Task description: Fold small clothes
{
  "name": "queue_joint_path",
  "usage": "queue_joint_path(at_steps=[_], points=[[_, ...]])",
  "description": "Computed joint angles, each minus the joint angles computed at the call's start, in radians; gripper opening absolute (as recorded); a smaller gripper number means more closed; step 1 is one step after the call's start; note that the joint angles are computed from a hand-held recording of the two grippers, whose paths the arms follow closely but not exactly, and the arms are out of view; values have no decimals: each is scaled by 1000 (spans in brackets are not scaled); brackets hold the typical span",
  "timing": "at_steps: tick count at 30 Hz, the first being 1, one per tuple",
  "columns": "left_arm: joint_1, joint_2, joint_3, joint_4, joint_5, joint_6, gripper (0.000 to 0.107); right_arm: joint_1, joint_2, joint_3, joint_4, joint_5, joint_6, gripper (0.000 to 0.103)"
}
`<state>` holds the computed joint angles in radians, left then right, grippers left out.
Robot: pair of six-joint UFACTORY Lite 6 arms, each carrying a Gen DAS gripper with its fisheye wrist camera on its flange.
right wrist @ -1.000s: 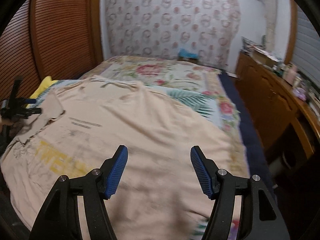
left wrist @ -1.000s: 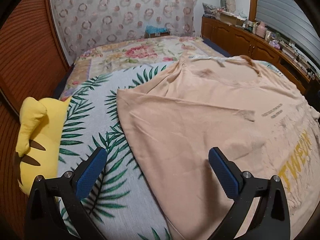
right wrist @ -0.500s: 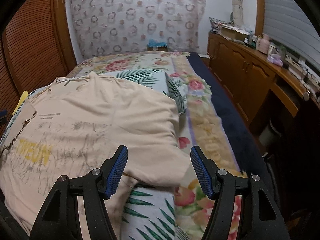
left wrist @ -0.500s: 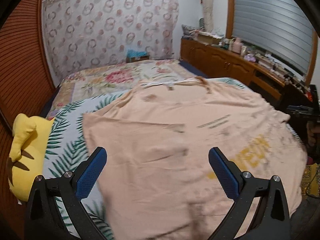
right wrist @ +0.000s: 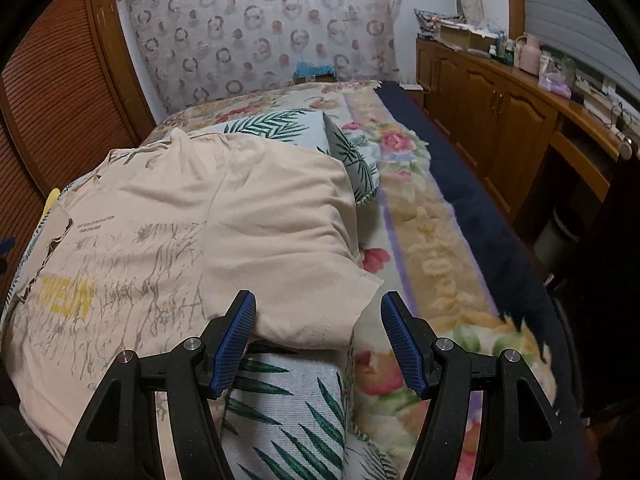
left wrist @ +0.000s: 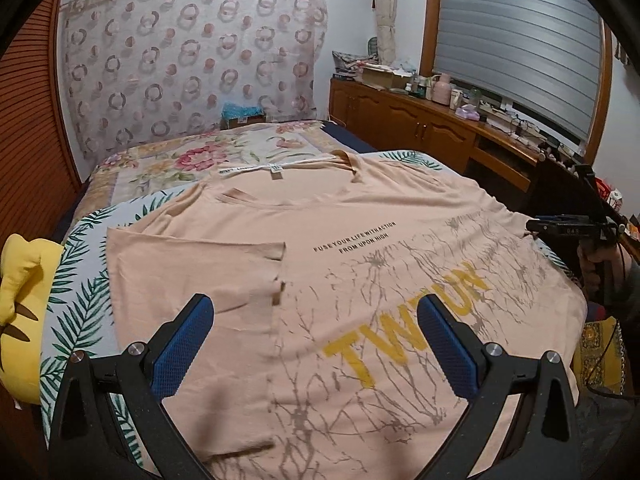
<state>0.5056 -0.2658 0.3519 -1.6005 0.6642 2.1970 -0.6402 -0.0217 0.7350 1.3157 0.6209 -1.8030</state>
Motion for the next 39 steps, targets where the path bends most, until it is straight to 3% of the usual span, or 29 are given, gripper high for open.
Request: queue_joint_path(at_steps=[8,13,23,25,39], points=[[-35,-4,-31,-28,-17,7,102,-7,69,32,-11,22,22,67],[-42,-13,-41,-33,-22,6,102,-16,57,26,-11,41,2,51],[-50,-33,-64,-64,-26,23,102,45,-25,-56,57,-47,-141,35],[-45,-38,-66,-62,-21,20,102,53,-31,-59,67,-61,-158,16],[6,-94,-79,-10,8,-22,102,197,-214,-124,100,-34,-132,9]])
